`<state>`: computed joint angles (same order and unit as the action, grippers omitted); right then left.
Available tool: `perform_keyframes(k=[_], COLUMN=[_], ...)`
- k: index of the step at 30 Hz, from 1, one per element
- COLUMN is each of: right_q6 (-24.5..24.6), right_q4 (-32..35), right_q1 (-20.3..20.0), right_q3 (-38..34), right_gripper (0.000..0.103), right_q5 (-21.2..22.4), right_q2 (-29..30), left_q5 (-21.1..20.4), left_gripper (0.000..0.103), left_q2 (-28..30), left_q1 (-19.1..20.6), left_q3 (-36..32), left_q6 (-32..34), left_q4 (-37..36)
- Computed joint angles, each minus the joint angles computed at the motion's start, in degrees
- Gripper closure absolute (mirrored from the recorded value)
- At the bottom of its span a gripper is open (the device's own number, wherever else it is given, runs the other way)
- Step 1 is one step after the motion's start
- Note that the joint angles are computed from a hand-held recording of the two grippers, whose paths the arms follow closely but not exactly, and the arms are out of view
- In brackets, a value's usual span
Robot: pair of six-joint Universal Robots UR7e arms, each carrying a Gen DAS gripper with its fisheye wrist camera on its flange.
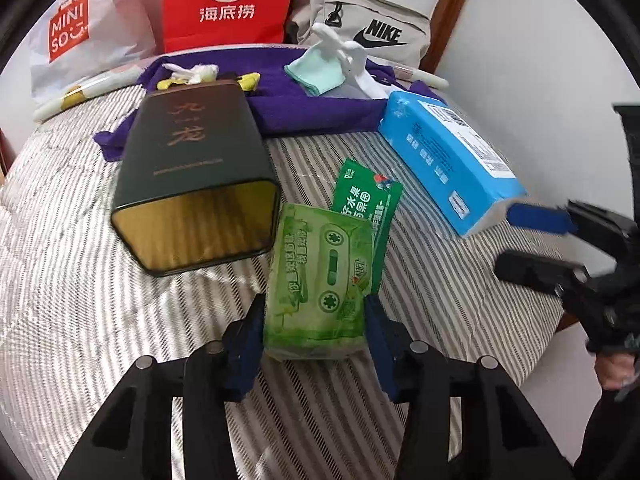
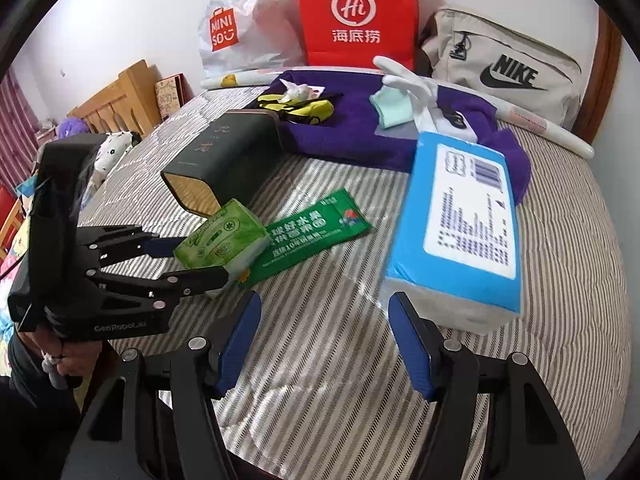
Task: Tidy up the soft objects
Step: 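Grasp and lift the green wet-wipes pack with the left tool, then grasp the green snack packet with the right tool while the left tool holds the wipes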
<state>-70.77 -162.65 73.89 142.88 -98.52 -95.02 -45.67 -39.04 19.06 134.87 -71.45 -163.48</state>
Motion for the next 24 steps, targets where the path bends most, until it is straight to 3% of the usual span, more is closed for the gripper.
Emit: perform_keyframes(k=[6,10,14,20,24], right_q6=[1.4,5.5,10.1,14.5,18.7], right_q4=[-2.3,-4.7,-13.7,-24.7,-25.9], right_q1=[3.2,5.2,6.4,7.7,8.1], right_q3=[1.1,1.2,2.3,2.4,1.2], right_gripper=[0.037,0.037,0.039,0.042,0.042], right_q5=[-1.3,-2.9,-3.2,-4.9,-6.1], right_q2=[2.7,6.6,12.1,19.3,21.6], left_q5=[-1.2,-1.3,-0.8,-0.3,0.5], left_gripper=[0.061,0.061,0.061,0.061,0.061], left_q2=[-4.2,-7.8,-11.2,-13.3,-13.1], left_q1=[-5.4,-7.9,-8.5,-7.7,-6.6], left_q3=[4.1,7.0,10.0,12.9,14.1], left_q6=[-8.5,-17.0,-22.8,-25.0,-23.2], left_q4=[7.0,12.7,15.5,13.5,9.4])
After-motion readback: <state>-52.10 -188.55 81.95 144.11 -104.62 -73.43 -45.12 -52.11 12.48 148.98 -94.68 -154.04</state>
